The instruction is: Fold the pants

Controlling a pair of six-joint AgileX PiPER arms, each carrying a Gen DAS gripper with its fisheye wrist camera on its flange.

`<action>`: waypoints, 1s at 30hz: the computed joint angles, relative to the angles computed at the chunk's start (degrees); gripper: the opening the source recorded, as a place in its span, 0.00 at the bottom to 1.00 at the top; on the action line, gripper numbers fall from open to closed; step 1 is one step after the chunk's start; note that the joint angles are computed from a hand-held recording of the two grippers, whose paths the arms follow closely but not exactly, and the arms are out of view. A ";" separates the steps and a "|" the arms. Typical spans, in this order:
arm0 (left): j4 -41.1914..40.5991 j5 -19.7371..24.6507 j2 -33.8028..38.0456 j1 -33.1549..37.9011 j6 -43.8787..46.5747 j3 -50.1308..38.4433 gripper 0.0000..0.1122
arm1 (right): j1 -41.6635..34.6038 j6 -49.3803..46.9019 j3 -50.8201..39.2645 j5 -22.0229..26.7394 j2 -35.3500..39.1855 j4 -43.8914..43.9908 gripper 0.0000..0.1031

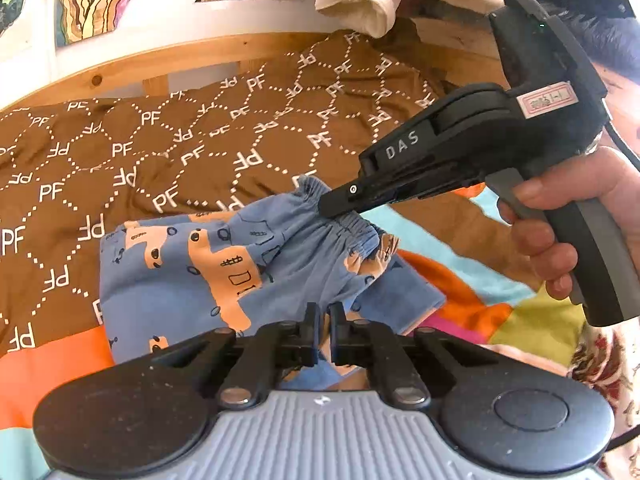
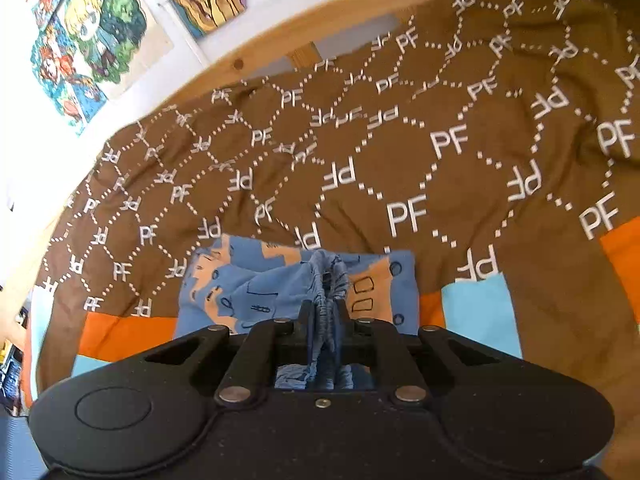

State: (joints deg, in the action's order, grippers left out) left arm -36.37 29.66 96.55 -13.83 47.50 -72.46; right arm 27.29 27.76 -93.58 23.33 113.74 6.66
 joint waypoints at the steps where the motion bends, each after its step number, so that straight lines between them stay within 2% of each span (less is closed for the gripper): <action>1: -0.63 0.22 -0.28 -0.12 0.46 0.16 0.05 | 0.07 0.41 0.67 -0.15 -0.88 -0.46 0.09; 6: -1.42 0.03 0.34 -1.00 1.15 0.88 0.05 | 0.34 3.85 3.49 0.70 -3.26 -5.80 0.09; 8: -3.91 1.43 1.94 -0.06 2.18 0.73 0.07 | 0.20 4.79 4.14 1.24 -2.50 -5.88 0.09; 9: -4.00 2.76 2.86 0.53 1.40 0.26 0.10 | 0.39 6.03 4.86 0.73 -2.01 -7.03 0.12; 10: -4.30 4.08 3.31 1.25 0.21 -0.01 0.12 | 0.99 9.28 5.63 0.08 -1.73 -10.47 0.19; 11: -5.98 5.43 3.28 2.23 0.55 -0.04 0.16 | 1.65 12.92 6.40 -0.20 -1.70 -14.71 0.21; 12: -7.75 6.88 3.13 3.23 1.14 -0.17 0.29 | 2.14 15.76 7.57 -0.86 -2.19 -18.00 0.23; 13: -8.97 8.07 2.87 4.06 1.37 -0.35 0.39 | 2.82 19.23 8.78 -1.49 -3.03 -21.95 0.33; 14: -9.88 8.54 2.26 4.76 1.22 -0.22 0.56 | 3.86 23.99 9.32 -0.79 -3.69 -27.67 0.39; 15: -10.50 8.13 1.44 5.23 0.77 0.27 0.61 | 4.98 28.16 9.75 0.24 -4.37 -33.40 0.49; 16: -10.99 7.65 0.62 5.87 0.05 0.71 0.62 | 6.23 31.95 10.17 1.63 -5.12 -39.13 0.59; 17: -10.04 7.24 -0.02 6.32 -2.19 0.84 0.63 | 7.33 34.83 10.53 2.99 -5.73 -43.58 0.63; 19: -3.51 4.53 -1.14 6.10 -12.45 0.91 0.70 | 9.36 40.26 11.89 4.68 -7.05 -51.46 0.80; 21: 5.59 0.39 -1.64 6.13 -23.91 2.30 0.79 | 11.21 44.65 12.37 6.28 -7.17 -56.89 0.91; 22: 11.20 0.01 -1.18 6.23 -29.63 2.14 0.79 | 12.11 45.51 12.03 7.66 -6.67 -58.13 0.93; 23: 16.93 0.77 -0.26 6.40 -35.36 1.61 0.79 | 13.29 45.35 11.17 10.21 -5.44 -58.76 0.93; 25: 25.84 5.06 1.77 6.46 -44.69 -0.75 0.80 | 15.97 45.40 8.93 17.41 -2.24 -60.20 0.96; 27: 27.76 3.98 0.48 6.14 -45.73 1.19 0.82 | 18.17 50.85 11.67 19.59 -1.77 -64.78 0.99; 30: 31.99 5.13 -0.85 5.48 -46.37 2.27 0.87 | 19.60 59.49 16.58 19.38 -3.72 -67.93 0.99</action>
